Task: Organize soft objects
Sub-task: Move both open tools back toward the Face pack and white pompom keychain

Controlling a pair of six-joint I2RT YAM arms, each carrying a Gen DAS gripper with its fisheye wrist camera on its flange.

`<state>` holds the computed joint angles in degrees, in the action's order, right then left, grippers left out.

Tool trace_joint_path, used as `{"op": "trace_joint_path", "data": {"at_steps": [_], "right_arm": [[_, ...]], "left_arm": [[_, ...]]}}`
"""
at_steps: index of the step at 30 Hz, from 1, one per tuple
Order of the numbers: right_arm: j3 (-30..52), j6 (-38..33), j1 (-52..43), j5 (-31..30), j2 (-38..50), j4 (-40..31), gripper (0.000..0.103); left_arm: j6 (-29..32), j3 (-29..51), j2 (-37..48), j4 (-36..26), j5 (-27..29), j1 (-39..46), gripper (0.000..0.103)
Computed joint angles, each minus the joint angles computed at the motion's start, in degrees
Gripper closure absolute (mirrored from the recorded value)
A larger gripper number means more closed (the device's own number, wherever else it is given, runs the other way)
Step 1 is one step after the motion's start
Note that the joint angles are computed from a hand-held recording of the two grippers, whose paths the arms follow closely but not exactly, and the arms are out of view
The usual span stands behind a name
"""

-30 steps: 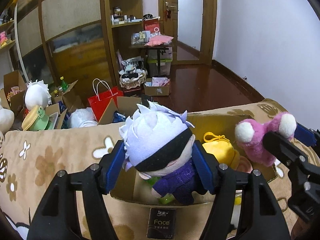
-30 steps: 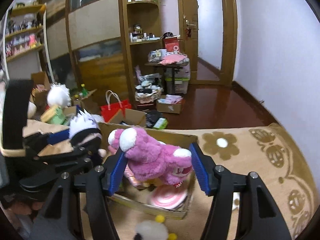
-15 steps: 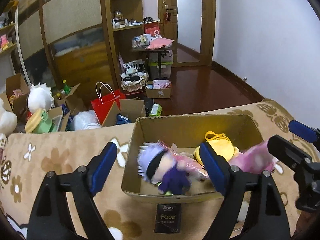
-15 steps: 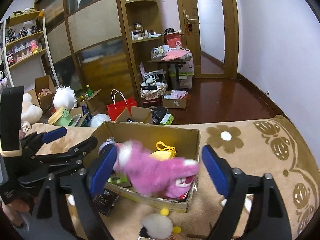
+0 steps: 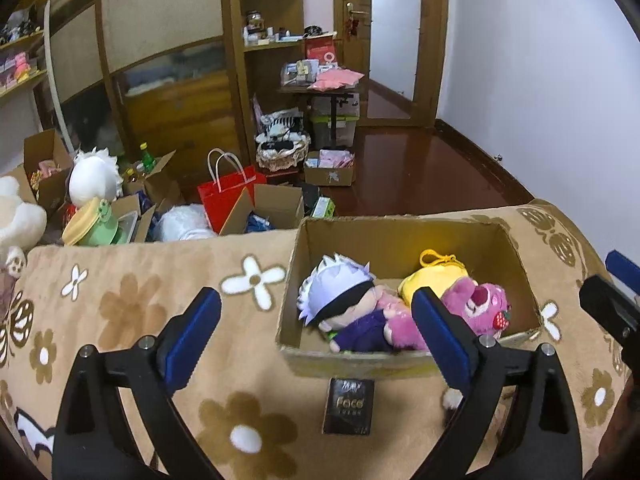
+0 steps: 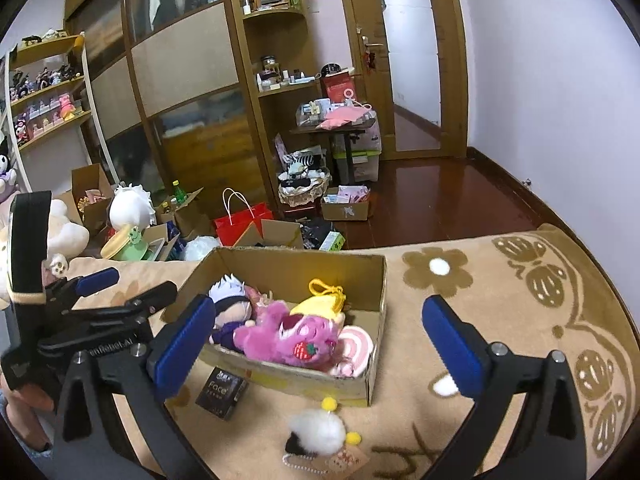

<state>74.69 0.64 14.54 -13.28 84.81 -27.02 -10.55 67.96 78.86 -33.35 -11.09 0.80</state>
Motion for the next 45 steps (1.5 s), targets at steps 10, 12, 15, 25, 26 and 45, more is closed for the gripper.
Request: {"op": "trace_joint_path", "data": {"at_steps": [10, 12, 15, 25, 26, 45], "right_arm": [[-6.34, 1.51, 0.55, 0.2, -5.62, -1.43, 0.0], [-7.53, 1.18, 1.2, 1.12, -6.47, -1.5, 0.0], [-9.06, 0.9, 2.17, 2.03, -7.46, -1.67, 0.0], [-13.1, 0.67, 3.82, 3.61, -9.46, -0.61, 0.0], [-13.4, 0.55, 3.93, 3.88, -9.36, -0.45, 0.0], [-16.51, 0.23, 4.39, 6.0, -0.92, 3.98, 0.0]], "left_arm": [[0.02, -2.0, -4.36, -6.56, -0.14, 0.69, 0.007], [-0.09, -2.27, -4.95, -7.35, -0.07, 0.44, 0.007], [-0.61, -3.51, -6.09, -8.36, -0.13, 0.01, 0.007], [-1.56, -6.81, -6.73, -8.57, -1.83, -2.28, 0.008], [-1.52, -6.84, -6.33, -8.58, -1.89, -2.38, 0.008], [-0.31, -12.0, 1.17, -0.97, -3.4, -4.6, 0.008]]}}
